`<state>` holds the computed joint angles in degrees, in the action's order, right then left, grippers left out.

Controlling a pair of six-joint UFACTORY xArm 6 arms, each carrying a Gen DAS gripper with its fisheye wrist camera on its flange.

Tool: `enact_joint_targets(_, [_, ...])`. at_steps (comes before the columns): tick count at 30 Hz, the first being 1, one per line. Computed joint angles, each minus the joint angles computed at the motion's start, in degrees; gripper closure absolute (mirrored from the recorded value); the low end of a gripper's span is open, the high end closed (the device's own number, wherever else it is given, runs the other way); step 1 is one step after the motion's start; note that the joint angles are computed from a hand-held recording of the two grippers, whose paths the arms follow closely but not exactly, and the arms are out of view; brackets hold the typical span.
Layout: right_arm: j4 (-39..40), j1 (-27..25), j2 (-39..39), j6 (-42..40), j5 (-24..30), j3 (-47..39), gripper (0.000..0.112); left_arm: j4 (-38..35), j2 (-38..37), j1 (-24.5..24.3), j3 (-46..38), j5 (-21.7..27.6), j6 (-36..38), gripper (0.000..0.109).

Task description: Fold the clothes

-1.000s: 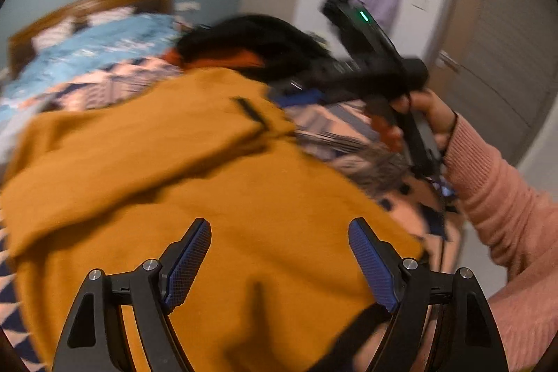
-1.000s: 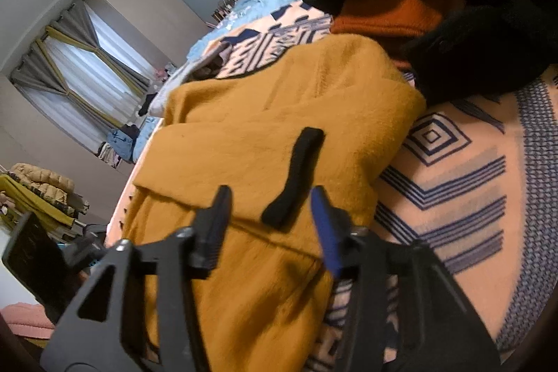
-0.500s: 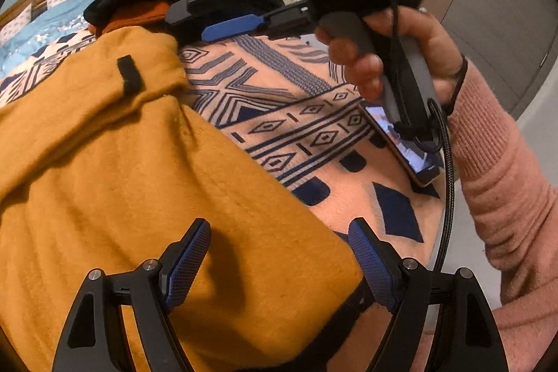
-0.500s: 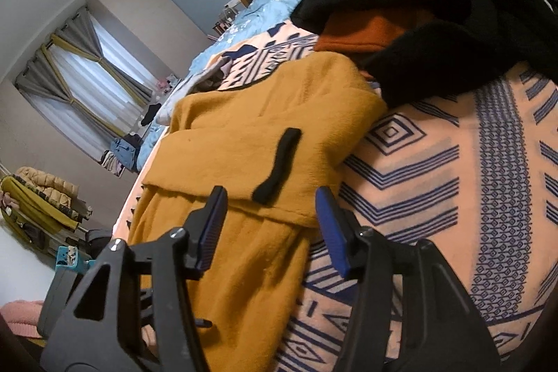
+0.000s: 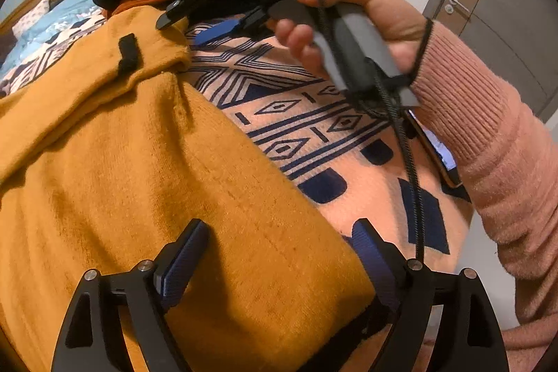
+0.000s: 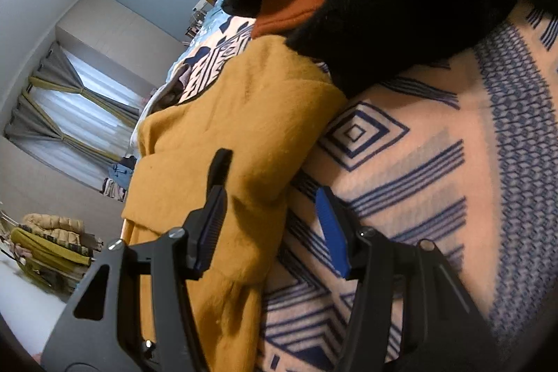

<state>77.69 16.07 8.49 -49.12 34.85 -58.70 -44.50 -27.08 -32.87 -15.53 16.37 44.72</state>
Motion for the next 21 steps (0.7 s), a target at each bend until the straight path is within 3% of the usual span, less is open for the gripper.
enact_joint_targets(6, [1.2,0.9,1.8,-0.2,-0.8,-1.7,0.057,4.2,0.2,-1.9,1.1,-3.8,-4.8,0.031])
enact_joint_targets(9, [2.3,1.3,2.9,-0.7,-1.7,-2.9,0.052,8.9,0.3,-3.2,2.8,-9.0,-9.5,0.064])
enact_joint_targets(11, [4.5,1.3,3.9,-1.6,-1.8,-3.9,0.052,6.2,0.4,-3.6,3.1,-10.2,-7.6,0.074])
enact_joint_targets(13, [6.6,1.2,4.9,-2.4,-1.3,-4.8,0.052,3.6,-0.4,-3.2,3.2,-9.9,-5.9,0.093])
enact_joint_targets(16, [8.3,0.8,6.2,-3.1,0.7,-6.2,0.053,-6.7,-1.1,-1.1,1.6,-5.2,2.7,0.099])
enact_joint_targets(17, [8.7,0.8,6.6,-3.1,1.2,-6.6,0.062,-9.3,-1.8,-0.2,1.4,-3.5,4.8,0.1])
enact_joint_targets(18, [8.1,0.9,6.9,-2.4,1.2,-7.0,0.083,-11.4,-2.5,0.8,1.3,-1.5,6.8,0.101])
enact_joint_targets(19, [7.1,1.2,7.3,-1.4,1.1,-7.4,0.09,-13.2,-3.3,2.0,1.2,0.6,8.4,0.101])
enact_joint_targets(21, [5.4,2.0,6.7,-1.0,-0.5,-7.4,0.093,-15.6,-4.6,4.8,0.8,4.6,10.6,0.102])
